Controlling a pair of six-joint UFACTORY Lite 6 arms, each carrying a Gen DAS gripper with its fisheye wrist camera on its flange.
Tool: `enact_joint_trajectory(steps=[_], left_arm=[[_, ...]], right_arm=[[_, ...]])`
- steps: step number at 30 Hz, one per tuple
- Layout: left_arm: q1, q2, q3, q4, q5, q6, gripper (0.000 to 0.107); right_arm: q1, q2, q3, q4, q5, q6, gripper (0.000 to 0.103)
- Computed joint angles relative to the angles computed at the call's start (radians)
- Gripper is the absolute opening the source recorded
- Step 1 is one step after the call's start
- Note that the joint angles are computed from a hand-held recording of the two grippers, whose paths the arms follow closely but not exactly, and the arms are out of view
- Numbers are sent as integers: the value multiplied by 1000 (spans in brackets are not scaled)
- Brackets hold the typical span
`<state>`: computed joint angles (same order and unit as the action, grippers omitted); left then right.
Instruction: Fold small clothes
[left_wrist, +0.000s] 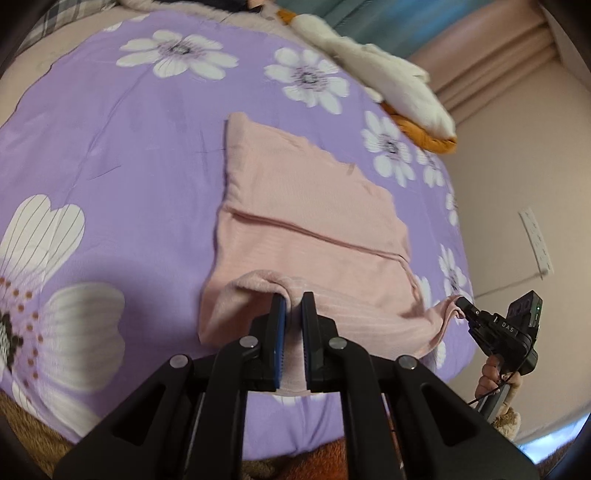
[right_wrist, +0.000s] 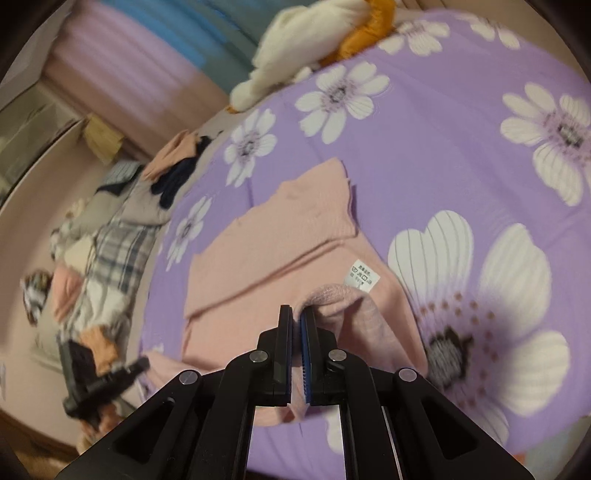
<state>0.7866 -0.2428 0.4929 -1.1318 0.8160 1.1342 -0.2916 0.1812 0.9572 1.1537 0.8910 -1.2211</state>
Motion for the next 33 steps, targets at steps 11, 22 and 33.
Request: enact_joint_trajectory(steps=[11,22,33], left_arm=[[-175,481,281,4,-228,-79,9],[-88,365,241,106,-96,-161,49],[-75,182,92,158,-53,-201,52]], right_arm=[[141,347,260,-79,-231,219,6],[148,257,192,-87,-270,213,20],[148,110,33,-41,-205,112,46]])
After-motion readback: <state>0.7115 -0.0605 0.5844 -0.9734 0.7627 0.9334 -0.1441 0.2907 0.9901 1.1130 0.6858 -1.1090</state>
